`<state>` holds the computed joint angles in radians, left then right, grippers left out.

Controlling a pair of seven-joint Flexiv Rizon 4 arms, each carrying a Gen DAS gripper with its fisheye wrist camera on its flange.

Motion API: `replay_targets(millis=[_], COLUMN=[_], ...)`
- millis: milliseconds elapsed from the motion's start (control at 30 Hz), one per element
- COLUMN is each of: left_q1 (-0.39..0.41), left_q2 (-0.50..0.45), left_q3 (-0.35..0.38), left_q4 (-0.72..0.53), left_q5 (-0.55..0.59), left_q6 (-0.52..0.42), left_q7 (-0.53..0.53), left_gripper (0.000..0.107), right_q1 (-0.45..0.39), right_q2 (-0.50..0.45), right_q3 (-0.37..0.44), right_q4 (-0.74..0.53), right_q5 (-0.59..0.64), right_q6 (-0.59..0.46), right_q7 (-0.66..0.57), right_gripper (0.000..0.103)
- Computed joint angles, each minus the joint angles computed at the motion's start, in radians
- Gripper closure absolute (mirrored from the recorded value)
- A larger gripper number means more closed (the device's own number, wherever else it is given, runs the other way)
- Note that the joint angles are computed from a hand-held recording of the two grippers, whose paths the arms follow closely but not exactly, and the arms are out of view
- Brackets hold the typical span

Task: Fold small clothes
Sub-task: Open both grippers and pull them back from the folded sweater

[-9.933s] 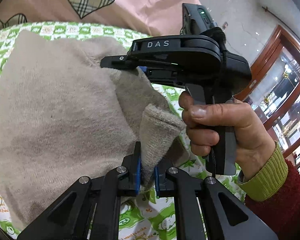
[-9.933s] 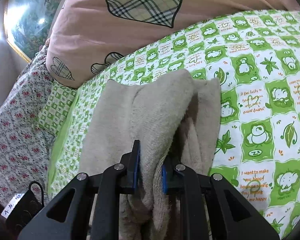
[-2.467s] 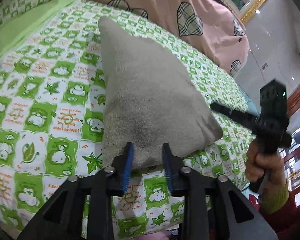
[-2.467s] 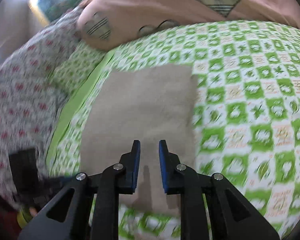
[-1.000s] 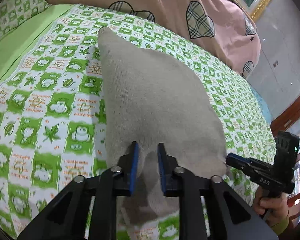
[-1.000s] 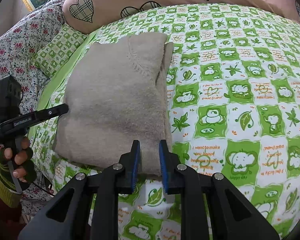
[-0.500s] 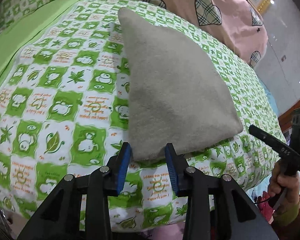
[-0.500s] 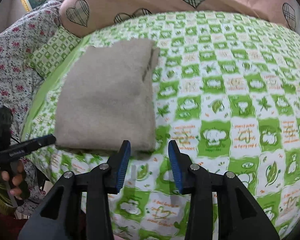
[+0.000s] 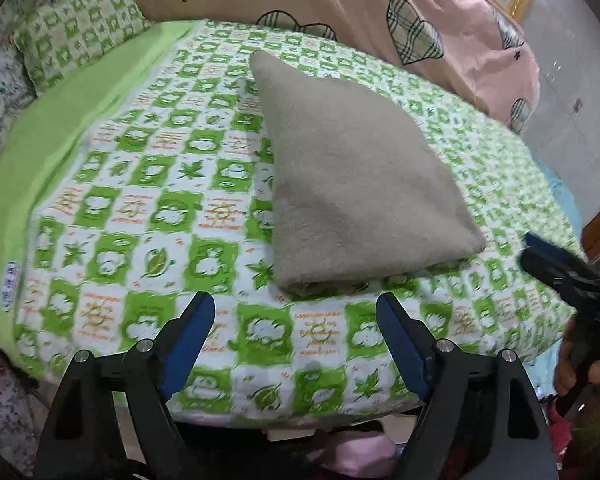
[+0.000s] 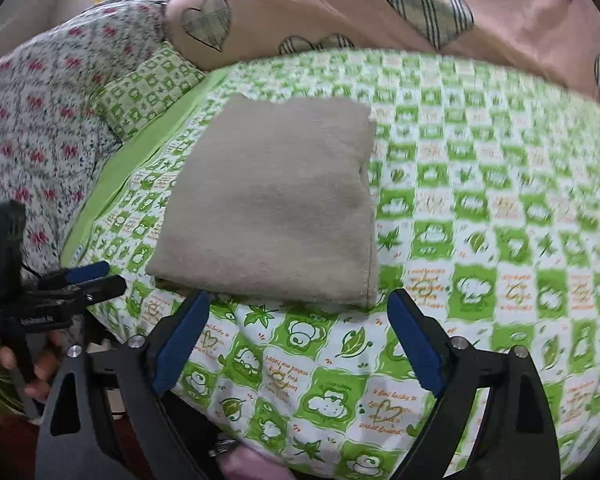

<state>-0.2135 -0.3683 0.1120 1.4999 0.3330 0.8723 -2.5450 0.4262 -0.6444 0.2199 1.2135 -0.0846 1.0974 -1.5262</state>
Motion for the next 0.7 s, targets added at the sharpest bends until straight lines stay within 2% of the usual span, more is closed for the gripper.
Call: replay_targets(millis=[67,100,333,400,533,700], left_q1=[-0.014,-0.018,-0.053,-0.047,-0.038,-0.030], left_q2=[0.002,0.006,0.014,0.012,0.001,-0.025], left_q3=[0.004,0.005,0.016,0.008,-0.001,-0.003], left_q4=[-0.018,-0.016,-0.046,-0.052,-0.064,-0.107], left_q5=[0.013,0.022,0.130,0.137,0.136,0.120], left_q6=[-0.056,-0.064,-0.137,-0.142,-0.141,-0.183], left_q7=[-0.008,-0.018,-0.118,-0.117,-0.111,-0.082], left_gripper=[0.021,0.021,0.021,0.021,0.020,0.020], right_q1=[-0.008,-0.015,-0.020,0.002,0.016,0.014], right_q2=[0.024,0.033,0.033,0.030,0.011,-0.024], right_q3=[0.012,0.022,0.031,-0.001,-0.016,-0.002], right_q4=[0.066,0.086,0.091,0.089,0.062,-0.008], right_q5=[-0.002,-0.005,0.001,-0.017,-0.035,-0.028], right_q6=[0.109,0.129,0.048,0.039,0.023,-0.041], right_q7=[-0.053,-0.078,-0.100,-0.063,-0.025,-0.022], right_gripper=[0.000,0.000,0.000,0.000,0.000,0.000])
